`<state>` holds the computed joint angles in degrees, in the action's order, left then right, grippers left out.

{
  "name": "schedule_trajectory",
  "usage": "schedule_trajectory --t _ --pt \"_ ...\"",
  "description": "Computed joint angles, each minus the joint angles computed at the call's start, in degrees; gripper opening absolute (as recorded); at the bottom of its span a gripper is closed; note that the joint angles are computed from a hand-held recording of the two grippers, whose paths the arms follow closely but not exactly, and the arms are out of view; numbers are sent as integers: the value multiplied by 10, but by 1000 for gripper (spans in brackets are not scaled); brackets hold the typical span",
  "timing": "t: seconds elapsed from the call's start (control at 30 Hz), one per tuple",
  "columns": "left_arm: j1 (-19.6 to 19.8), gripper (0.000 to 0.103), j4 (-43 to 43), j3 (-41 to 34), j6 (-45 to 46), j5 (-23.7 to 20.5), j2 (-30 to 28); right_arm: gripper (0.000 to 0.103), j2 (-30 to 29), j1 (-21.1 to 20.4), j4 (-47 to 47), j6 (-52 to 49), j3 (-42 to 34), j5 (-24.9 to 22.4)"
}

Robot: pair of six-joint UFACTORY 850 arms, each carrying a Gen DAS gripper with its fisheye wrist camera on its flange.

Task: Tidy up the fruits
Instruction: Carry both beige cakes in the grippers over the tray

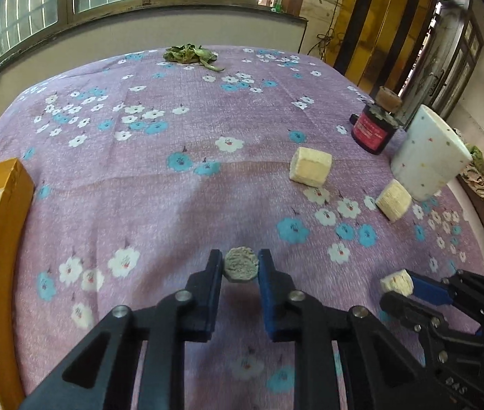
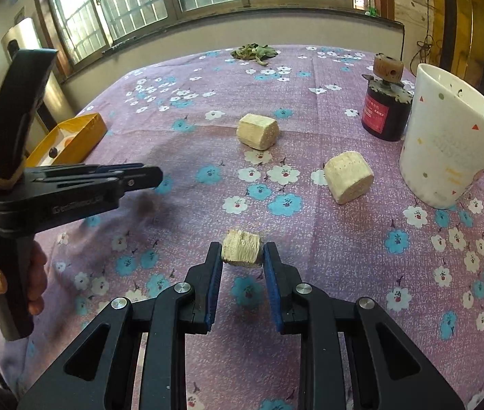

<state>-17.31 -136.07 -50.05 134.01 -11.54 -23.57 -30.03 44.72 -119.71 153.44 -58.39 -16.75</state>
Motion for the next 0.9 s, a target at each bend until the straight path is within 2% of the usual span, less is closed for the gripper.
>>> schedule_trajectory --t 0.17,0.47,0.67,0.9 --pt "14 24 37 51 -22 -14 43 24 5 16 29 -16 0 -8" --pt "63 24 156 129 -123 -57 109 24 -1 60 181 -138 -17 -19" --pt "113 23 204 163 -153 -81 150 24 -25 85 264 -213 -65 -16" --pt "189 23 255 182 -175 -113 187 23 -72 113 366 -347 -159 -19"
